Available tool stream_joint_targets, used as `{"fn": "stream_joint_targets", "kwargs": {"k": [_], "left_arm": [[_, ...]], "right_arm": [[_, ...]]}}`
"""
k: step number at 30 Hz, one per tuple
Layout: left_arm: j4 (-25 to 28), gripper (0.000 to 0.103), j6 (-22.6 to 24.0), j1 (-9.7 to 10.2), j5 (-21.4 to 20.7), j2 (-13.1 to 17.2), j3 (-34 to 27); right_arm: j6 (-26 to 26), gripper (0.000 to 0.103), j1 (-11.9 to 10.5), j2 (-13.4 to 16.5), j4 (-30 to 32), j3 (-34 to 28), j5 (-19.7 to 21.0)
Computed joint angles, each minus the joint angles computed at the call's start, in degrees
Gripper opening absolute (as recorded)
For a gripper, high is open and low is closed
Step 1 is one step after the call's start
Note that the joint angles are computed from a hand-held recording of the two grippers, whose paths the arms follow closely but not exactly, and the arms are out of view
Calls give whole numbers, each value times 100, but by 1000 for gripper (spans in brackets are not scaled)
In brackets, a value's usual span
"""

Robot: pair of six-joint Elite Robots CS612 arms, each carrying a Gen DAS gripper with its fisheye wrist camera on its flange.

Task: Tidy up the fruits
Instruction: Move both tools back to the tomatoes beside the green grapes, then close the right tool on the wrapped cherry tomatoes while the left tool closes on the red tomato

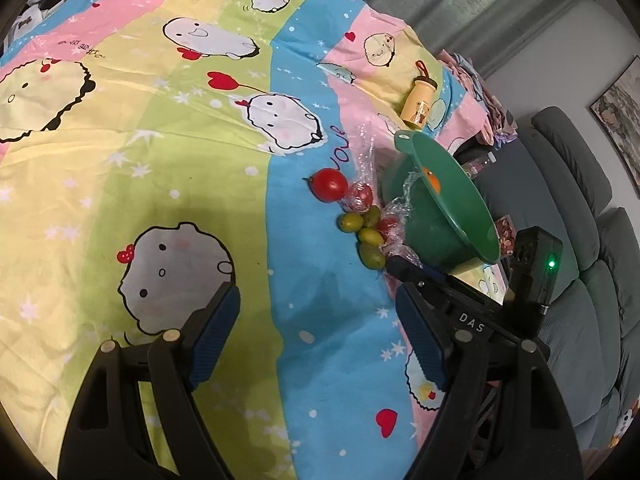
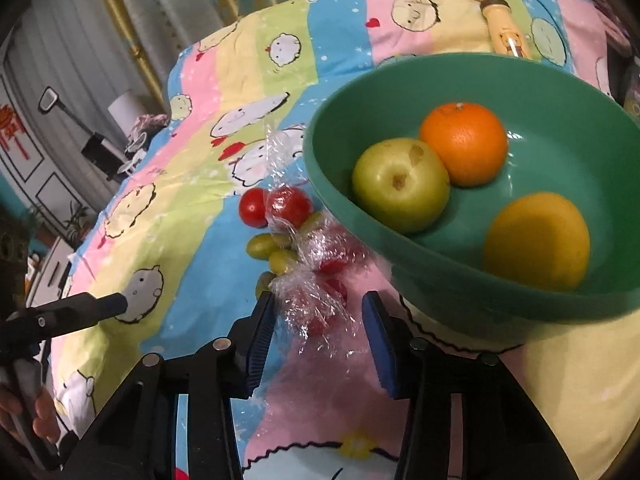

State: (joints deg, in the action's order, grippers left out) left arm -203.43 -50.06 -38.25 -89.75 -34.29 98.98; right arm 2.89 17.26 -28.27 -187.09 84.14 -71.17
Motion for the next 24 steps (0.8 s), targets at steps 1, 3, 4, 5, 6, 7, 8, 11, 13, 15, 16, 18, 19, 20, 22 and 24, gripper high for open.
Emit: {"fn": "stream_joint_targets", "kwargs": {"k": [1, 3, 4, 5, 6, 7, 8, 11, 13, 15, 16, 18, 19, 20, 22, 24], "left_arm": [[0, 80, -10, 1, -8, 8, -7], [50, 80, 0, 6, -18, 15, -33], [82, 80, 16, 3, -14, 13, -44], [114, 80, 33, 2, -13, 11, -58], [147, 80, 60, 3, -14, 13, -82], [167, 80, 91, 4, -4, 17, -104], [198, 80, 144, 1, 34, 18, -135], [324, 80, 378, 4, 185, 47, -288], [511, 79, 632, -1, 370, 72, -426], [769, 79, 975, -8, 615, 108, -604], [912, 79, 1134, -10, 721, 137, -705], [1198, 76, 1279, 18, 765, 205, -901], [1259, 74, 1308, 45, 705, 237, -968], [1309, 72, 1379, 65, 631, 283, -1058], [1490, 71, 1565, 52, 735, 329, -1183], [1694, 67, 1679, 47, 805, 369, -1295]], "right_arm": [[-40, 32, -13, 11, 35, -18, 102], [-108, 32, -12, 4, 24, 0, 116], [-144, 32, -18, -2, 5, 17, 153], [-159, 32, -36, -12, -12, 43, 237], [-147, 32, -57, -14, -61, 68, 334], [-107, 32, -101, -34, -99, 127, 529], [-68, 32, -136, -45, -155, 174, 694], [-59, 32, -241, -106, -316, 342, 1086], [-101, 32, -275, -147, -326, 417, 1170], [-112, 32, -295, -179, -372, 480, 1203], [-113, 32, -305, -189, -399, 505, 1231], [-77, 32, -317, -195, -464, 527, 1266], [-55, 32, -324, -194, -488, 530, 1300], [-33, 32, -327, -192, -515, 531, 1314], [-12, 32, -335, -186, -550, 524, 1351], [7, 32, -345, -183, -593, 531, 1398]]}}
